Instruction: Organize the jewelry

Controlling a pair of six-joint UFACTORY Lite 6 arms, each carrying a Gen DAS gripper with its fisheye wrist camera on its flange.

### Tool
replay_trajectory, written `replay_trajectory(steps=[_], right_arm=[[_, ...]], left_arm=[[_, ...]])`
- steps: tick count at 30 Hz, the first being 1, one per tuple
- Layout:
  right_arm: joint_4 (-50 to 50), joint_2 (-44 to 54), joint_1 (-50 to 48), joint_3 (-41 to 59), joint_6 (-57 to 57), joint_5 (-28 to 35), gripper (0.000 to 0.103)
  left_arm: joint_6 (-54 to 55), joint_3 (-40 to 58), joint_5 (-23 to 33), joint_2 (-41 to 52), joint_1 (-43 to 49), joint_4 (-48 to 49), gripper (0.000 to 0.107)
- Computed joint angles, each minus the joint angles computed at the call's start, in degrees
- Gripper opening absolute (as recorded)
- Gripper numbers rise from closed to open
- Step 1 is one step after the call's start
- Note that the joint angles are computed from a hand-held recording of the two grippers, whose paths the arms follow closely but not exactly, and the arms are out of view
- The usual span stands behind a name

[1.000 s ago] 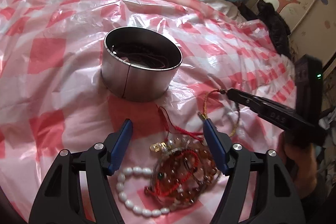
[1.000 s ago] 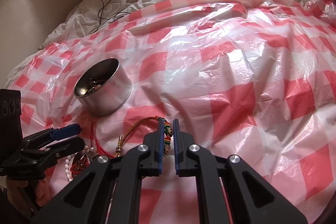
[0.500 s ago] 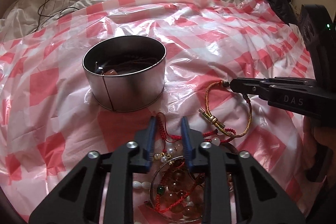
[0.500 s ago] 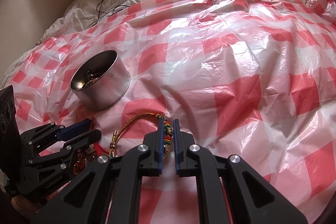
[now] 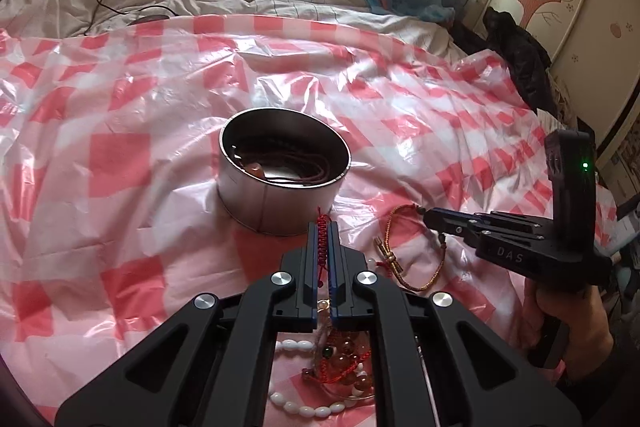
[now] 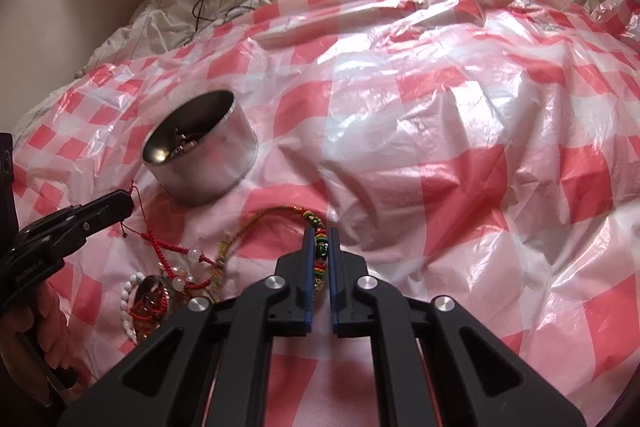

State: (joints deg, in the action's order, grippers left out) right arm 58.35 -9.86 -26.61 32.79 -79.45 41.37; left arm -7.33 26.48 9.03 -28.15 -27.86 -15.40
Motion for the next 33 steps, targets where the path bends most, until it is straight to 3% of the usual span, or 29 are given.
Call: replay_trajectory(steps=[7, 21, 29, 33], right_arm=[[4.0, -2.2, -5.0, 1.2, -3.1, 7.4, 0.007], [12.8, -9.3, -12.0, 0.6, -9.8, 21.9, 0.007], [14.4, -8.1, -10.3, 3.2, -8.3, 27.6, 0.007], [15.0, -6.8, -8.6, 4.4, -7.4, 28.0, 0.007]], left_arm=[[5.3, -0.2, 2.6, -3.3, 3.2, -3.8, 0.004], [-3.0, 3.8, 7.4, -7.6, 2.3, 6.9, 0.004], [13.4, 7.3, 10.0, -7.1, 9.2, -8.0, 0.004], [15.8, 10.8, 10.1, -4.3, 10.1, -9.6, 0.004]])
